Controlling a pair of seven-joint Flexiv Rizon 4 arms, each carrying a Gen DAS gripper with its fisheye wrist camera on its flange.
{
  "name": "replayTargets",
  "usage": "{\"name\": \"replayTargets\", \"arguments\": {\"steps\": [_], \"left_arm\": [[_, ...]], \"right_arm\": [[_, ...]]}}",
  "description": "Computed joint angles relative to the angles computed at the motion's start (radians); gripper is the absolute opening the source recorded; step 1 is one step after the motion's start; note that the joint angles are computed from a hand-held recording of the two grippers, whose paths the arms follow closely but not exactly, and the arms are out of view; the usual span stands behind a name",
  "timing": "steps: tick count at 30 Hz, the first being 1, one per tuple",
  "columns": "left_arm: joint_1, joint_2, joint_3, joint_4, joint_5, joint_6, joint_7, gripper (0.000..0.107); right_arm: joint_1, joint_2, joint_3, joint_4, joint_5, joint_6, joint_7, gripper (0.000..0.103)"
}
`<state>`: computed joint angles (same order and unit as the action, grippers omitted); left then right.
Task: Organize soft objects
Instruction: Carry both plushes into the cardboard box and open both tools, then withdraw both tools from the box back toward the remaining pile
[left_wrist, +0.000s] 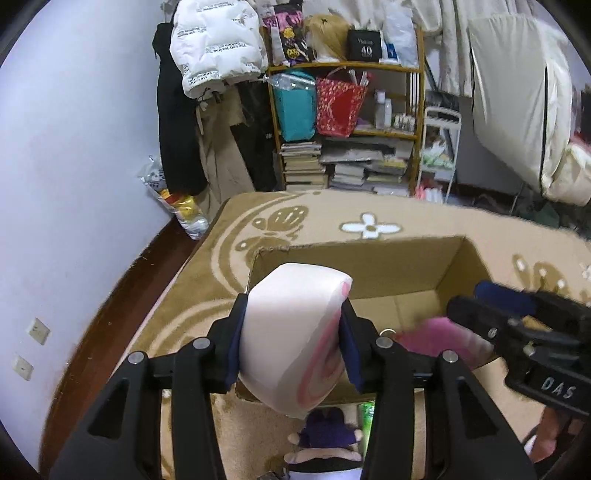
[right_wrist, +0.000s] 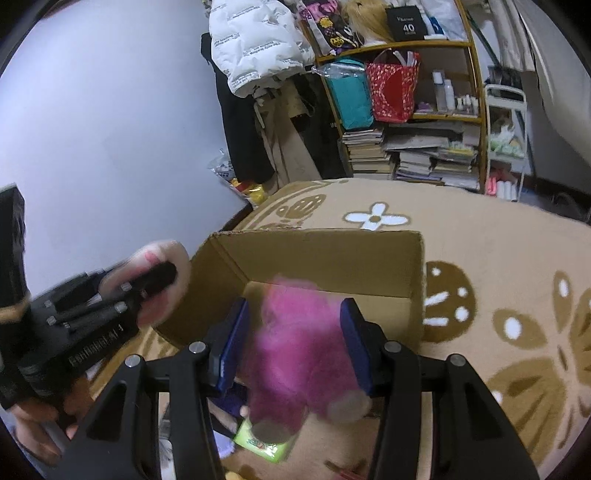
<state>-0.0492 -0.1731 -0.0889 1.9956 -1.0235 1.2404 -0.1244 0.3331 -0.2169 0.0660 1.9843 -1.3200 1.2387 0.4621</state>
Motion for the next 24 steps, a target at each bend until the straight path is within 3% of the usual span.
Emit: {"name": "replayTargets", "arguments": {"steps": [5,12,15,17,20,24], "left_arm": [[0.009,-0.022,0.008,-0.015,0.083,-0.059,-0.079,0.056],[0.020,-0.032,-0.015,-0.013,0.032,-0.001,-0.043,0.085],[0.017,-0.037,-0.016,-0.015,0.015,0.049,-0.058,0.100],[0.023,-0.037,-0.012,-0.021,0.020,0.052,-0.080,0.102],[0.042,-0.037,0.008,-0.033,0.067,0.001,-0.137,0.102],[0.053,-0.024,0.010,-0.015,0.074,0.020,-0.127,0.102]], "right_arm": [[-0.003,-0.019,-0.006,-0.002,0.014,0.015,-0.009,0.054],[0.008,-0.019,-0.009,-0.002,0.039,-0.002,-0.031,0.054],[0.011,-0.013,-0.001,0.003,0.073,-0.019,-0.060,0.069],[0.013,-0.006,0.002,0.008,0.090,-0.020,-0.080,0.084],[0.016,0.016,0.001,0.021,0.065,-0.031,-0.047,0.098],[0.010,0.032,0.016,0.031,0.070,-0.041,-0.042,0.103]]}}
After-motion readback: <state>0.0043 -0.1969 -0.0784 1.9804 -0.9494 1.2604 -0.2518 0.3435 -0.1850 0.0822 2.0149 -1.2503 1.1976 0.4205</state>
